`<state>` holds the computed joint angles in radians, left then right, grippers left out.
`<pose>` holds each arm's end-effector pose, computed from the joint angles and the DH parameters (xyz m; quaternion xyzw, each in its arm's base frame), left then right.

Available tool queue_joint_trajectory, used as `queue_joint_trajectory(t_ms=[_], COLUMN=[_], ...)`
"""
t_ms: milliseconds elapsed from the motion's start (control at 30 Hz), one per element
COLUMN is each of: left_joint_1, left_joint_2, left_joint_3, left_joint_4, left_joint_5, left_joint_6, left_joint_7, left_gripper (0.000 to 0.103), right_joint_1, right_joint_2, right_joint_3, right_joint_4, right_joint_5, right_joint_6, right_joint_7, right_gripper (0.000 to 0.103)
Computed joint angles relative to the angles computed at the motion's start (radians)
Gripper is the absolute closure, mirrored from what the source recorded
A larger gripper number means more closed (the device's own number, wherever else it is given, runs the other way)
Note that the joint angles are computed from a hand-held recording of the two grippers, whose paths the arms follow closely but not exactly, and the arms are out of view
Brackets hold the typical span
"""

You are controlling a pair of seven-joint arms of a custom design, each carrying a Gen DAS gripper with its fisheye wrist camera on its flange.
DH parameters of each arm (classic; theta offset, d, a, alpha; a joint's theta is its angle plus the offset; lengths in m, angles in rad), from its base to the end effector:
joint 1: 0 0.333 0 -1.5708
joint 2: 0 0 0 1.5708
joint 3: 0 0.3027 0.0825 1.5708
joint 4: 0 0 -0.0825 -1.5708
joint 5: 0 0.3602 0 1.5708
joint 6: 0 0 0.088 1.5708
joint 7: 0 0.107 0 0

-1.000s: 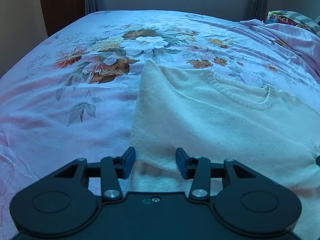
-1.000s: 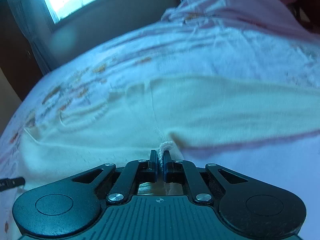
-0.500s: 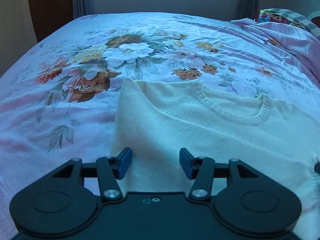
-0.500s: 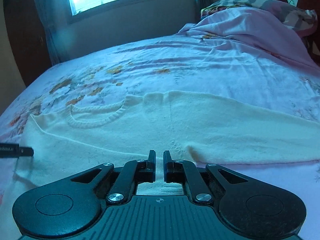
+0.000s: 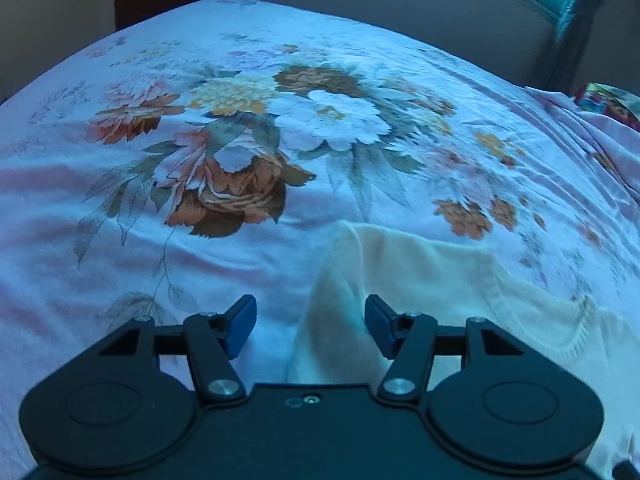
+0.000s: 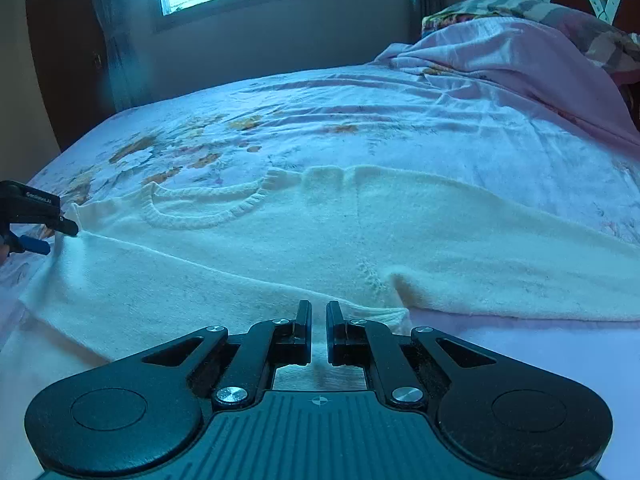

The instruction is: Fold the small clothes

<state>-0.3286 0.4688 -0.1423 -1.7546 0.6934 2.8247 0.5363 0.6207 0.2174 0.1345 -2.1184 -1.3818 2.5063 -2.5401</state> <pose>0.5908 -0.3228 0.3696 -0.6674 0.6653 -0.2821 0.1799 0.4065 0.3904 0.3273 -0.5343 0.7357 -0.2735 0.3137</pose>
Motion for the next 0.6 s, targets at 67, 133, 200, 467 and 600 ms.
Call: queue_joint_trajectory(t_ms=[67,133,200,467,600], left_joint_1=[-0.025,-0.031,-0.024,-0.043,-0.007], left_joint_2=[-0.06,-0.1,-0.117,-0.066,-0.051], left_joint_3=[0.015,0.018,0.007,0.035,0.001], left_joint_4=[-0.084,-0.148,-0.178,-0.117,-0.066], left_joint_5=[0.061,0.094,0.1,0.18,0.121], left_joint_6=[0.021,0.046,0.04,-0.015,-0.005], left_joint_7=[-0.019,-0.057,-0.061,-0.14,-0.111], left_gripper=[0.045,0.044,0.044,0.041,0.063], right_joint_1=[-0.008,-0.003,0.005,0.003,0.002], right_joint_2=[0.022,0.029,0.023,0.021,0.015], right_joint_3=[0.002,-0.002,-0.003,-0.011,-0.009], right_joint_4=[0.018,0.019,0.016,-0.003,-0.008], right_joint_5=[0.029,0.039,0.043,0.034,0.038], right_joint_6=[0.03,0.042,0.037,0.064,0.062], right_joint_7=[-0.028,-0.021,-0.032,0.0,0.006], right_gripper=[0.098,0.098,0.098,0.098,0.098])
